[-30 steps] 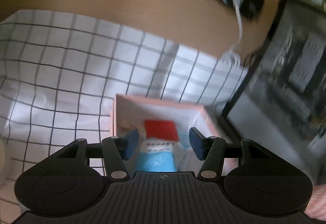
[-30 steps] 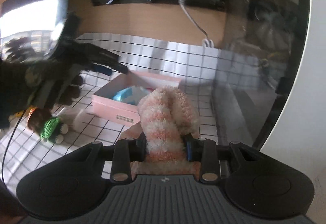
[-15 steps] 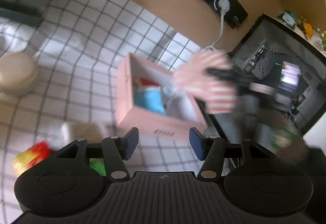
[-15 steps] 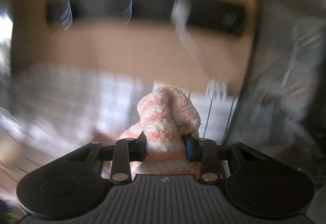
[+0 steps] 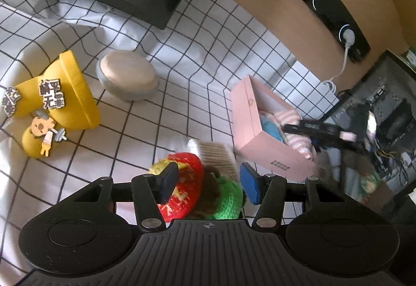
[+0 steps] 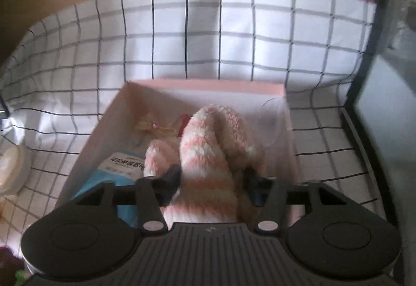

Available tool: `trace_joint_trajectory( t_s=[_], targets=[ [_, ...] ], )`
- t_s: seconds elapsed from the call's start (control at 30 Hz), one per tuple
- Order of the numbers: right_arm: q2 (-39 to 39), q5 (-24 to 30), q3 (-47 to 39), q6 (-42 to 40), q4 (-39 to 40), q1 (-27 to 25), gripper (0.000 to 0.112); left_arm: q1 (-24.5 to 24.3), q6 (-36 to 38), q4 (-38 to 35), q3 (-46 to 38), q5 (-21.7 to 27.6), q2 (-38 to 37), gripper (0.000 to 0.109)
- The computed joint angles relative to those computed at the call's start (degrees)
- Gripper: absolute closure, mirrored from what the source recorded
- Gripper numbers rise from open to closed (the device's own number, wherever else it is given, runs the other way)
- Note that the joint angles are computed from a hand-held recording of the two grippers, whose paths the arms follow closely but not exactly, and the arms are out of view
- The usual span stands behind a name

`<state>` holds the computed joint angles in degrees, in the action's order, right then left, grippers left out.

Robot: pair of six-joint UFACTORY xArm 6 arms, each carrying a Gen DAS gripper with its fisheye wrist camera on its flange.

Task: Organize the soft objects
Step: 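Lower the striped towel into the pink box with the right gripper, then grasp the knitted red-hat doll with left while right reaches for the cotton swab pack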

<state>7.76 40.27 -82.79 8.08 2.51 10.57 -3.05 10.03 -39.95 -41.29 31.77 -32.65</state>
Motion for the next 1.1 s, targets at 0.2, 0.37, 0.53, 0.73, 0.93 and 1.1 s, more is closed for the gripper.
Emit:
trace_joint_trajectory(
  t_s=[0.2, 0.37, 0.53, 0.73, 0.93, 1.1],
  targets=[
    [-11.80, -9.50, 12.66, -8.16, 5.38, -1.02, 0.076, -1.61, 0.96, -1.54, -1.29, -2.75, 0.83, 0.052],
    [-4.87, 3.01, 3.01, -10.61, 9.47, -1.68, 0.093, -3.26, 0.31, -0.21, -2.83, -1.38, 2.03, 0.052],
    [3.10, 7.69, -4.51, -5.47, 0.61, -0.38, 0.098, -3.36, -1.46, 2.26, -2.52, -0.98, 0.91, 0.052],
    [-4.14, 0.96, 3.62, -6.21, 0.54, -0.44, 0.068, 0.60, -14.51, 13.13, 0.39, -3.45, -2.22, 0.052],
    [-16.81, -12.69, 16.48, -20.89, 11.85, 2.39, 0.052, 3.77, -21.76, 16.22, 1.90, 0.95, -4.16, 0.052],
    [-18.85, -5.64, 16.92, -37.20, 28.66, 7.09, 0.062, 2.24, -19.17, 11.86, 3.12, 5.08, -5.93, 0.052]
  ],
)
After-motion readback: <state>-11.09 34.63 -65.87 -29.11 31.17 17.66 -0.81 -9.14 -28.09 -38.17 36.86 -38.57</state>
